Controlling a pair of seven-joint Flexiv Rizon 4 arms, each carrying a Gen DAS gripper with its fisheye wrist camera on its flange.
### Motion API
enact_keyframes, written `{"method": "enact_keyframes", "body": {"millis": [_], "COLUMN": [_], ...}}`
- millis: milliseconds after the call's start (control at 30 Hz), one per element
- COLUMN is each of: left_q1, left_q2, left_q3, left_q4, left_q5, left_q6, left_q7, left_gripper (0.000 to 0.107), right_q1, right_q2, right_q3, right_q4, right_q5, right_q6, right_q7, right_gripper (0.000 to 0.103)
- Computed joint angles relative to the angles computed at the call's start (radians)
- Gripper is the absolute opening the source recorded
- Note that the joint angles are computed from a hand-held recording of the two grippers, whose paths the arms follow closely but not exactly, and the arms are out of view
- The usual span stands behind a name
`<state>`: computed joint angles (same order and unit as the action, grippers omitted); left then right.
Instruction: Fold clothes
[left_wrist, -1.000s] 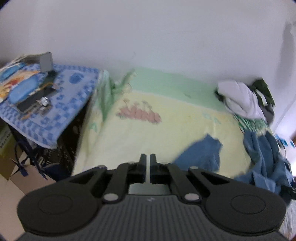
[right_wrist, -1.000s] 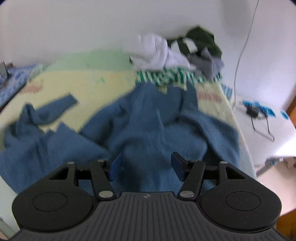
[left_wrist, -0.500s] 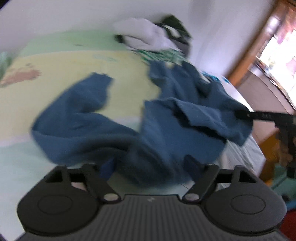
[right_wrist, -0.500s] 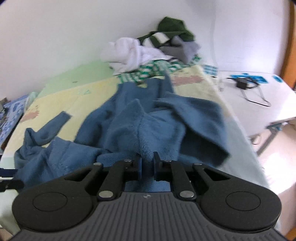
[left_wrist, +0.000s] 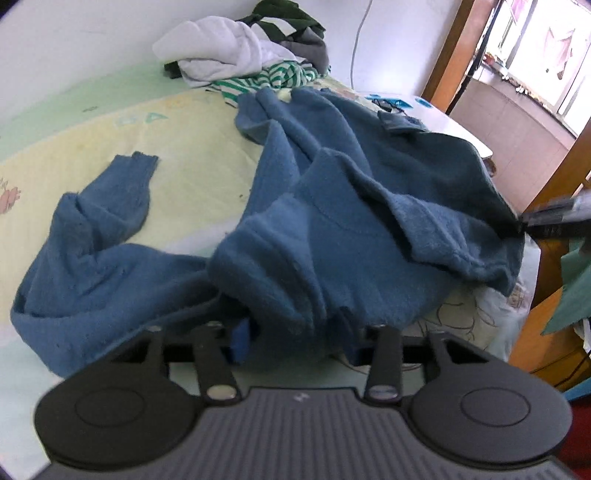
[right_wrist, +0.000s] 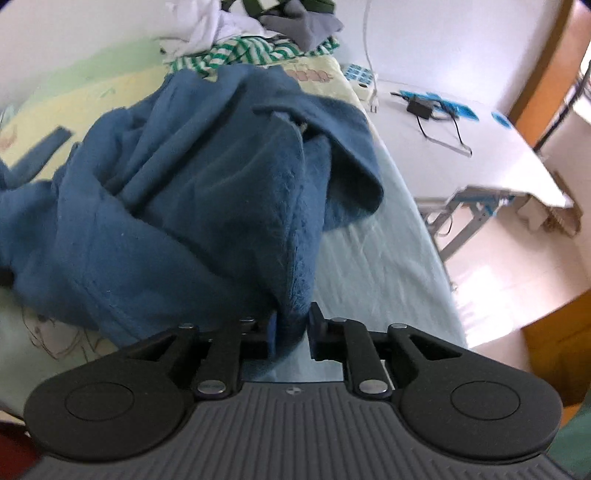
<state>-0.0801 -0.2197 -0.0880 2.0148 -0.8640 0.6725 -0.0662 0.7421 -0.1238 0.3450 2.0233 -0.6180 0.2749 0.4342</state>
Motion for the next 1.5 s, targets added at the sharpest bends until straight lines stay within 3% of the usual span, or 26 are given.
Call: {"method": "enact_keyframes", "body": {"millis": [67,133,167,200,300,367,467,533,567,600,667,767,833,900,967,1000,1033,1067,1333,1500], "left_q1": [0.030,0.061,0.066,0.071,0.066,0.031,-0.033,-0.071,-0.092,-0.116,-0.150,-0.157,-0.147,-0.138,-0.132,-0.131,-0.130,-0.128,-0.023,0.021], "left_q2": [-0.003,-0.002,0.000,-0.003,-0.045,-0.083,-0.164,-0.230,-0.257,-0.273,-0.306,-0.349,-0.351,-0.349,-0.344,-0.339,-0.335,-0.329,-0.222,-0.153], "left_q3": [0.012,0.018,0.017,0.014,-0.009,-0.038,-0.081,-0.094,-0.099,-0.104,-0.110,-0.110,-0.134,-0.152,-0.165,-0.171,-0.176,-0.183,-0.259,-0.216], "left_q4": [-0.047,-0.084,-0.094,-0.108,-0.182,-0.215,-0.273,-0.332,-0.351,-0.352,-0.358,-0.403,-0.393,-0.383,-0.371,-0.360,-0.349,-0.335,-0.215,-0.200], "left_q5": [0.031,-0.002,-0.036,-0.069,-0.137,-0.161,-0.131,-0.042,0.002,0.041,0.115,0.198,0.211,0.221,0.224,0.221,0.218,0.213,-0.021,-0.190], "left_q6": [-0.103,-0.176,-0.175,-0.177,-0.181,-0.110,0.007,0.030,0.057,0.118,0.216,0.204,0.245,0.269,0.288,0.311,0.334,0.359,0.483,0.474], "left_q7": [-0.028,-0.021,-0.007,0.001,-0.021,-0.032,-0.067,-0.176,-0.218,-0.227,-0.257,-0.373,-0.388,-0.408,-0.429,-0.438,-0.446,-0.451,-0.366,-0.270], "left_gripper": [0.046,0.061,0.074,0.080,0.085,0.090,0.094,0.093,0.087,0.073,0.065,0.057,0.048,0.019,0.009,0.007,0.007,0.006,0.005,0.005], "right_q1": [-0.002,-0.016,-0.031,-0.049,-0.097,-0.122,-0.168,-0.210,-0.230,-0.250,-0.289,-0.331,-0.359,-0.384,-0.406,-0.410,-0.414,-0.422,-0.441,-0.429], "right_q2": [0.027,0.070,0.086,0.088,0.062,0.020,-0.022,-0.043,-0.058,-0.065,-0.080,-0.106,-0.112,-0.119,-0.119,-0.118,-0.117,-0.114,-0.082,-0.105], "right_q3": [-0.007,-0.013,-0.019,-0.027,-0.055,-0.076,-0.120,-0.149,-0.163,-0.173,-0.193,-0.219,-0.234,-0.250,-0.273,-0.279,-0.280,-0.284,-0.284,-0.273], "right_q4": [0.005,0.038,0.056,0.059,0.049,0.029,0.030,0.039,0.038,0.041,0.049,0.052,0.067,0.084,0.111,0.116,0.118,0.124,0.093,-0.010], "right_q5": [-0.061,-0.174,-0.236,-0.270,-0.354,-0.374,-0.421,-0.440,-0.437,-0.433,-0.429,-0.412,-0.413,-0.425,-0.479,-0.503,-0.519,-0.545,-0.755,-0.881], "right_q6": [-0.028,-0.012,0.007,0.023,0.053,0.054,0.123,0.189,0.216,0.254,0.333,0.413,0.483,0.559,0.649,0.670,0.688,0.727,0.836,0.875], "right_q7": [0.021,0.089,0.118,0.114,0.062,-0.005,-0.019,-0.045,-0.068,-0.090,-0.134,-0.182,-0.191,-0.177,-0.105,-0.078,-0.070,-0.044,0.143,0.231], "right_gripper": [0.034,0.052,0.057,0.062,0.062,0.062,0.062,0.062,0.062,0.062,0.061,0.062,0.062,0.062,0.059,0.049,0.023,0.012,0.011,0.011]}}
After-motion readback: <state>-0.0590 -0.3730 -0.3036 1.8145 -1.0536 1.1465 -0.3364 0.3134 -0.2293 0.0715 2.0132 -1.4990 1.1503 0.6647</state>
